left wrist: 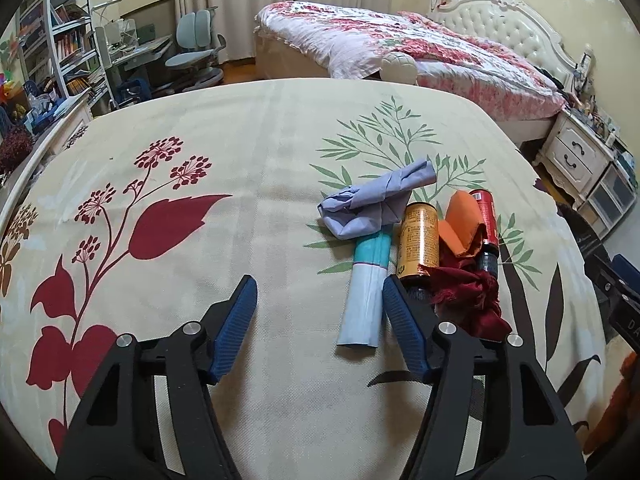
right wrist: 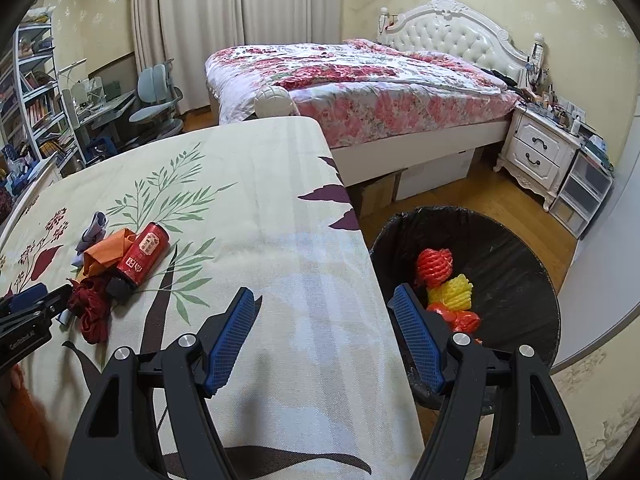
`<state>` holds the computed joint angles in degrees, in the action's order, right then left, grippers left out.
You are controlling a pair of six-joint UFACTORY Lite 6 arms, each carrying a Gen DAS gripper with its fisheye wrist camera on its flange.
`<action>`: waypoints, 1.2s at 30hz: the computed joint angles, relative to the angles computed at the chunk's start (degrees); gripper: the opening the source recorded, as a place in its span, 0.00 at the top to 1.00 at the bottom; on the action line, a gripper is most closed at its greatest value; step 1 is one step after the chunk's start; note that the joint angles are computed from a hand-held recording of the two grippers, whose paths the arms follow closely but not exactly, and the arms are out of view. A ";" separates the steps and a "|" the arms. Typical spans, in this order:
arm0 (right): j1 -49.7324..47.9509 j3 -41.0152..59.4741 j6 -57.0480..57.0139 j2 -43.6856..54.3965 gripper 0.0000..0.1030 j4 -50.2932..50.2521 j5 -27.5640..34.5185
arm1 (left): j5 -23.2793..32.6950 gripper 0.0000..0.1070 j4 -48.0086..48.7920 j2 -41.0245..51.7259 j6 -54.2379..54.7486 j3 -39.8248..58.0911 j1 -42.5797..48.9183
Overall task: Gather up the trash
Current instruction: 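Move both tools back to the pile and grasp the white-teal tube with the left tool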
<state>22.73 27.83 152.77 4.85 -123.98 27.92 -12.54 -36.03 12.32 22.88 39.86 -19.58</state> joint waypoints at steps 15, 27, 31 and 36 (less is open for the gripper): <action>2.95 3.08 -1.57 2.42 0.32 2.17 -0.47 | 0.45 0.81 13.18 1.96 -8.46 1.62 0.04; 7.98 9.83 -5.25 6.29 0.32 6.17 -1.94 | -0.43 0.87 30.15 -2.16 -23.68 -3.48 3.36; 9.44 13.57 -6.57 8.95 0.32 7.10 -2.73 | -0.59 0.87 33.60 -3.75 -25.84 -5.14 6.03; 10.39 19.24 -7.28 13.65 0.32 7.33 -4.64 | -1.50 0.87 29.53 -3.53 -20.29 -5.56 8.82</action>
